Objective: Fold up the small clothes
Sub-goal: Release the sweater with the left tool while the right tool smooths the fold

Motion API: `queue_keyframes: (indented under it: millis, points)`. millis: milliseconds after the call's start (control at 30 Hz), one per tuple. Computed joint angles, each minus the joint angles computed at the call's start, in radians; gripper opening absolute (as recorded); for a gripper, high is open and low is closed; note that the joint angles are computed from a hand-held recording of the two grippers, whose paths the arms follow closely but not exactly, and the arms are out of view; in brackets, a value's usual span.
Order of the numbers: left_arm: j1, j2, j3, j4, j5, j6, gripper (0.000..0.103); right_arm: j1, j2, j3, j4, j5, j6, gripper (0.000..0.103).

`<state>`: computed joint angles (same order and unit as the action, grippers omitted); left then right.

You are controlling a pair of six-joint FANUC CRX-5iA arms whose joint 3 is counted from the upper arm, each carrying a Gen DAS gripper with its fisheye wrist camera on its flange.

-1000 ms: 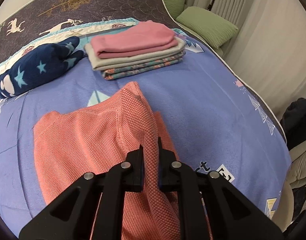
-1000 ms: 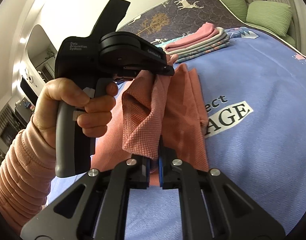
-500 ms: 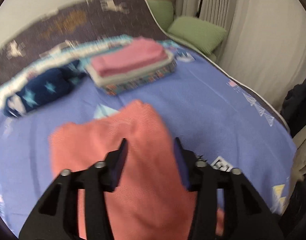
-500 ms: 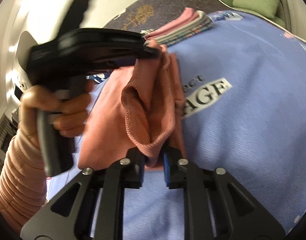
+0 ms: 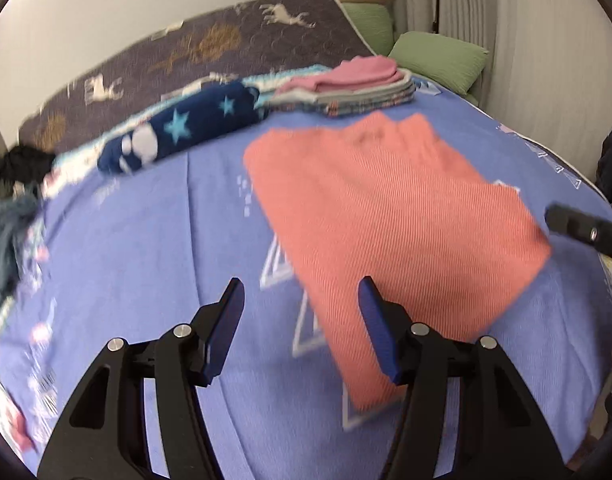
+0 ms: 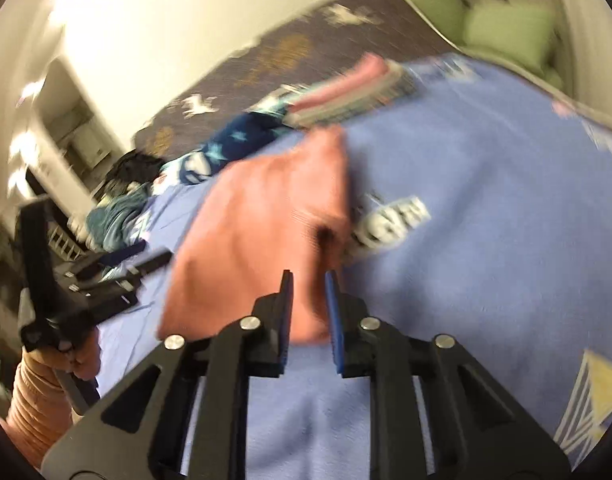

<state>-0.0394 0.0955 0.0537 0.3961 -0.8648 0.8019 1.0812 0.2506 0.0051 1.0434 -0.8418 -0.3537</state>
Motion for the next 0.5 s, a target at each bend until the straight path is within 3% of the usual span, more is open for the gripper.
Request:
queue_keyframes:
  millis: [133, 200, 233, 267, 300, 333, 400, 467, 500]
  points:
    - [0.011, 0.004, -0.033, -0.005, -0.004, 0.011, 0.063, -0.011, 0.029, 0.054, -0.079, 0.032, 0.088, 0.016]
    - [0.014, -0.004, -0.068, -0.011, 0.027, 0.024, 0.071, -0.007, 0.086, 0.157, -0.231, -0.095, 0.199, 0.015]
    - [0.02, -0.004, -0.077, 0.012, 0.03, 0.018, 0.071, -0.009, 0.114, 0.198, -0.291, -0.164, 0.232, 0.009]
    - [0.026, -0.002, -0.075, 0.026, 0.021, 0.018, 0.071, -0.013, 0.118, 0.196, -0.311, -0.181, 0.221, 0.0]
    - [0.031, -0.003, -0.075, 0.035, 0.017, 0.017, 0.069, -0.013, 0.095, 0.157, -0.287, -0.147, 0.179, 0.0]
    - [0.035, -0.008, -0.08, 0.047, 0.021, 0.006, 0.066, -0.01, 0.091, 0.156, -0.287, -0.151, 0.177, 0.0]
    - [0.037, -0.017, -0.086, 0.071, 0.033, -0.018, 0.029, 0.001, 0.097, 0.179, -0.272, -0.193, 0.198, 0.0]
    - [0.043, -0.013, -0.081, 0.117, 0.021, -0.035, 0.011, 0.008, 0.094, 0.181, -0.236, -0.199, 0.207, 0.005]
    - [0.044, -0.007, -0.075, 0.147, 0.014, -0.045, 0.008, 0.007, 0.084, 0.167, -0.216, -0.184, 0.208, 0.006]
